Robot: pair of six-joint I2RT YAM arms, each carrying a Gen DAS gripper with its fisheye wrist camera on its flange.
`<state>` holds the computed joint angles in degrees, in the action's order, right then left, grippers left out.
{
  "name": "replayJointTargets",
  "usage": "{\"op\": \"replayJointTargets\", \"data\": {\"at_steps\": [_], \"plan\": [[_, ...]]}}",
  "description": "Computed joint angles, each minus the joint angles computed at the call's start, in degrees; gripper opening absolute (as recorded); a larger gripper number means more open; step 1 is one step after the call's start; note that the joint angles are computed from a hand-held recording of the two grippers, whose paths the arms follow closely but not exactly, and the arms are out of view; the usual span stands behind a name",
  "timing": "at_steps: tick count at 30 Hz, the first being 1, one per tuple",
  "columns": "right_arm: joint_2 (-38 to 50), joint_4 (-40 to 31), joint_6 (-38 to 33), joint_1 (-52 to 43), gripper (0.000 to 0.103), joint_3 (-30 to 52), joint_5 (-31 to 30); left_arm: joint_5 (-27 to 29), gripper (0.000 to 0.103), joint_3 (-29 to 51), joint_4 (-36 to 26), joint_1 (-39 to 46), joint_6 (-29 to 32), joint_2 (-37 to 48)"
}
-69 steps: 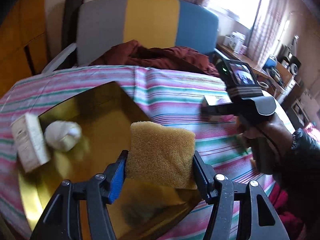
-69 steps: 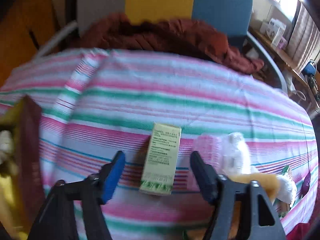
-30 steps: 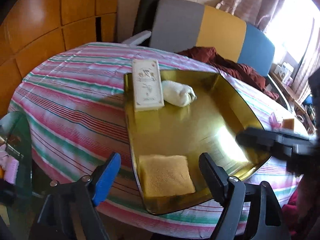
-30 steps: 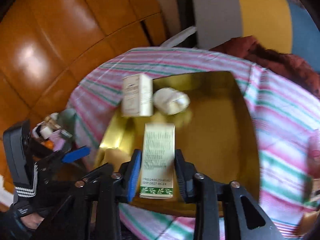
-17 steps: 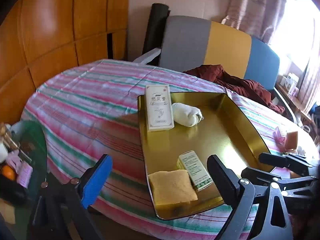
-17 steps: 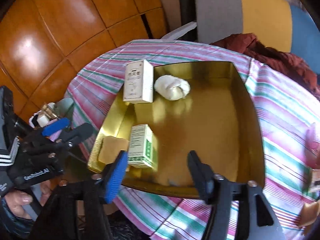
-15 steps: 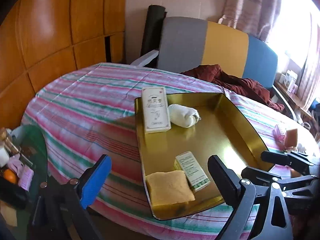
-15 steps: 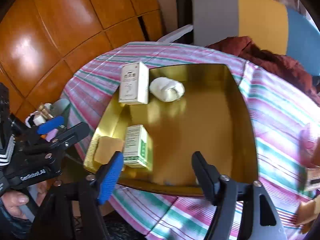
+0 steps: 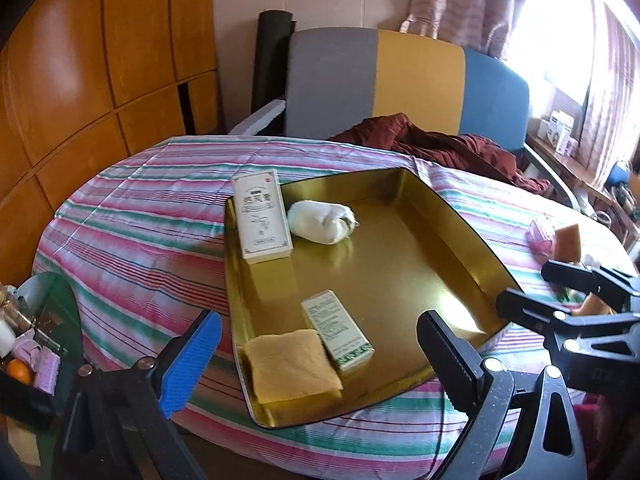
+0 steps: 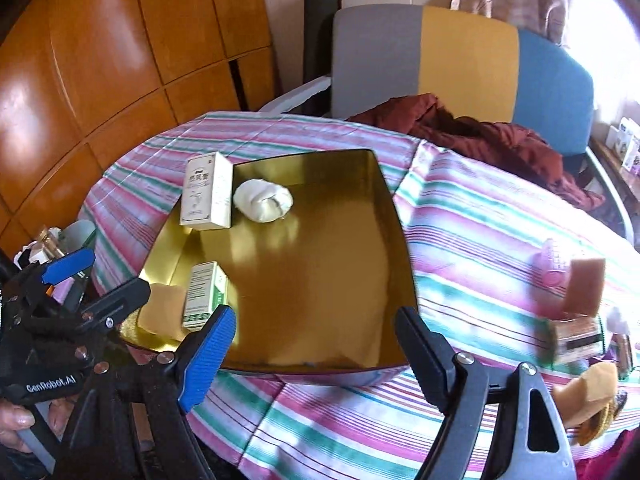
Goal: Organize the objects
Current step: 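Move the left tool to the pile and grasp a second yellow sponge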
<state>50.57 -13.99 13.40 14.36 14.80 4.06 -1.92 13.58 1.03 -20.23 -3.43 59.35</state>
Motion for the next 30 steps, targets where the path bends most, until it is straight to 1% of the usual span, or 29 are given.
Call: {"op": "replayJointTargets", "data": {"at_steps": [3,8,15,19,23,26,30], "plan": [[-1.7,-1.1,-0.5,-1.7,0.084,-0.5,0.0,-1.3,0.099,-0.1,-0.1,-2.9,-0.7,0.2],[-4.4,-3.0,-2.5,-6.8,0.084,-1.1,-1.8,-3.3,0.099,-0.1,-0.1,-7.0,-1.7,1.1],[-6.5,-4.9,-7.7,-18.8,0.084,-2.0,-7.2,-3.9,0.099,1.0,0.1,-10.2,-2.6,2.4],[-7.1,-6.4,-13.4,-30.9,0.084,-2.1,-12.0,-3.3,0.099,2.2,0.9,-11.7,-2.7,4.0],[-5.3,-7.9,-20.9,-46.4,0.084,-0.4,-18.0,-3.5,0.099,4.0,1.7,-14.8,-3.6,6.9],[-2.0,-7.8,-26.7,-57.9,0.084,2.0,-21.7,-4.2,0.099,5.6,2.4,-17.9,-4.2,8.8],[4.3,-6.0,-32.2,-69.3,0.084,6.6,-24.8,-5.2,0.099,8.1,3.0,-22.2,-4.8,11.7]]}}
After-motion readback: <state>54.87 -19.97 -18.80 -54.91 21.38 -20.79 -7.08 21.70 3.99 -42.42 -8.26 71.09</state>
